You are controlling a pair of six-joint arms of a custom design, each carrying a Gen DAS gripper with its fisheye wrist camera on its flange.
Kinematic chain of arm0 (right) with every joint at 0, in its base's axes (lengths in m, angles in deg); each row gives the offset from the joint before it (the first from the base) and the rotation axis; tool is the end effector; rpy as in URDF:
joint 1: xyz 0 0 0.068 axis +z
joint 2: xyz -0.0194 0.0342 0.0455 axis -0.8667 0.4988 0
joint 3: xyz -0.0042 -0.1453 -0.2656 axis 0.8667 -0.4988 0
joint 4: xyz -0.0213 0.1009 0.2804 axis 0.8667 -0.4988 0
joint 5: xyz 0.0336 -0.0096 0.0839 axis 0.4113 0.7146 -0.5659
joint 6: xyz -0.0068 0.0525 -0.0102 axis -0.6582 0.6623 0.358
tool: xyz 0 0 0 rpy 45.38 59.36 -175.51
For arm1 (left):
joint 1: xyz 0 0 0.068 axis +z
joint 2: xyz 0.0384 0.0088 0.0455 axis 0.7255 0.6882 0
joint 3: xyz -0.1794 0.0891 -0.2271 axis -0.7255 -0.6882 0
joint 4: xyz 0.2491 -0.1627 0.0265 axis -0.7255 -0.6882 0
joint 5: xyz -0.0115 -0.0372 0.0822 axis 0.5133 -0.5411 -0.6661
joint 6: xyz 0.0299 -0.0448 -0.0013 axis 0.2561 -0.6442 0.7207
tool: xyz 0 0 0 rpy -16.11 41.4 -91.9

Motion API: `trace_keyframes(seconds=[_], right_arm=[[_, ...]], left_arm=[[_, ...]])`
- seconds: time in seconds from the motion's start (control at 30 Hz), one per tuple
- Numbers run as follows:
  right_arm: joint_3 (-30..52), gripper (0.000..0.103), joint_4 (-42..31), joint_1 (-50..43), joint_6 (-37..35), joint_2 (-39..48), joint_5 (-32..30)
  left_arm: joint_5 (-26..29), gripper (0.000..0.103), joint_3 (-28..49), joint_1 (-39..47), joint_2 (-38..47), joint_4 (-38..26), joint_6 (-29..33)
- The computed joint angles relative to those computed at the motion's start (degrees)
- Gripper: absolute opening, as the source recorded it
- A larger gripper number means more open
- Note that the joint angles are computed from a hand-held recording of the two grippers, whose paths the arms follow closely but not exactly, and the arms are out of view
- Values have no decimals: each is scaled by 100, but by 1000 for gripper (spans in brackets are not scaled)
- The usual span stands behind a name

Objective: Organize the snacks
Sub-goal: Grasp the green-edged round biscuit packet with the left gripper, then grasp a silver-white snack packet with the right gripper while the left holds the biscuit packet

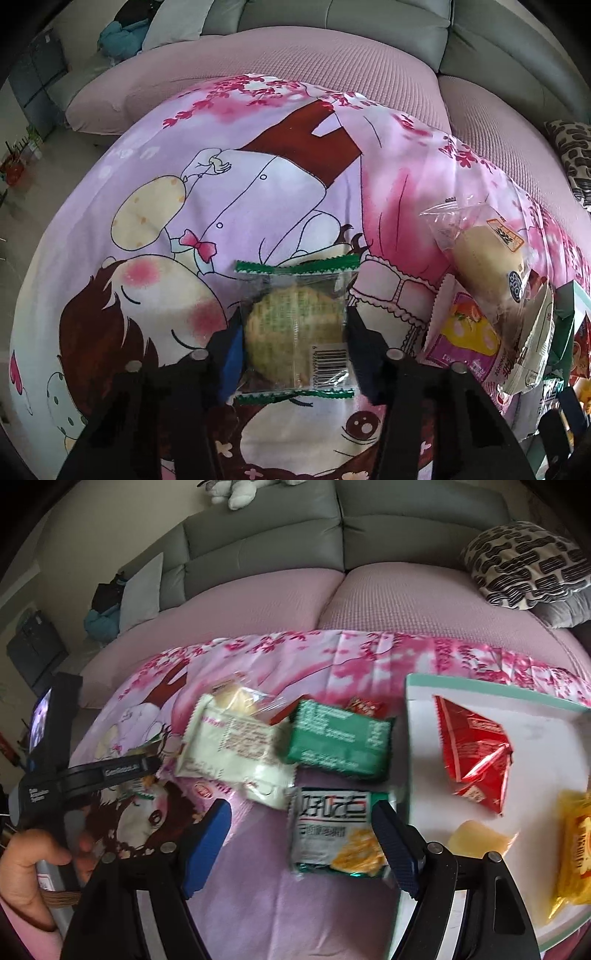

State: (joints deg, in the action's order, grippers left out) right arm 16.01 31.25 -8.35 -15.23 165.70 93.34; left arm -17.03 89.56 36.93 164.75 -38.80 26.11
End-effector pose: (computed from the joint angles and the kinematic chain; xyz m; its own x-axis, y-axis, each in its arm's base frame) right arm 0.1384 0.1475 0.0281 -0.7500 0.2753 -0.6014 0.2072 0.9613 0.1816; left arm 0.2827 -0.0465 0.0091 -0.9111 0.0226 -0.4115 0.0337 0.9992 -0.0198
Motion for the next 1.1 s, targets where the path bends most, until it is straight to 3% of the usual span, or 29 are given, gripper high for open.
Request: trace_keyframes(seconds=[0.47,0.93,1.1], right_arm=[[-207,80,674,-79,-177,196,-251],[237,80,-402,50,-314,282,229],[390,80,-350,-15,-352,596,227]], left_arm=[[175,52,-466,-228,-431,-288,-3],[491,52,-522,-150,-479,-346,39],[594,52,-544,-95,-554,-371,64]])
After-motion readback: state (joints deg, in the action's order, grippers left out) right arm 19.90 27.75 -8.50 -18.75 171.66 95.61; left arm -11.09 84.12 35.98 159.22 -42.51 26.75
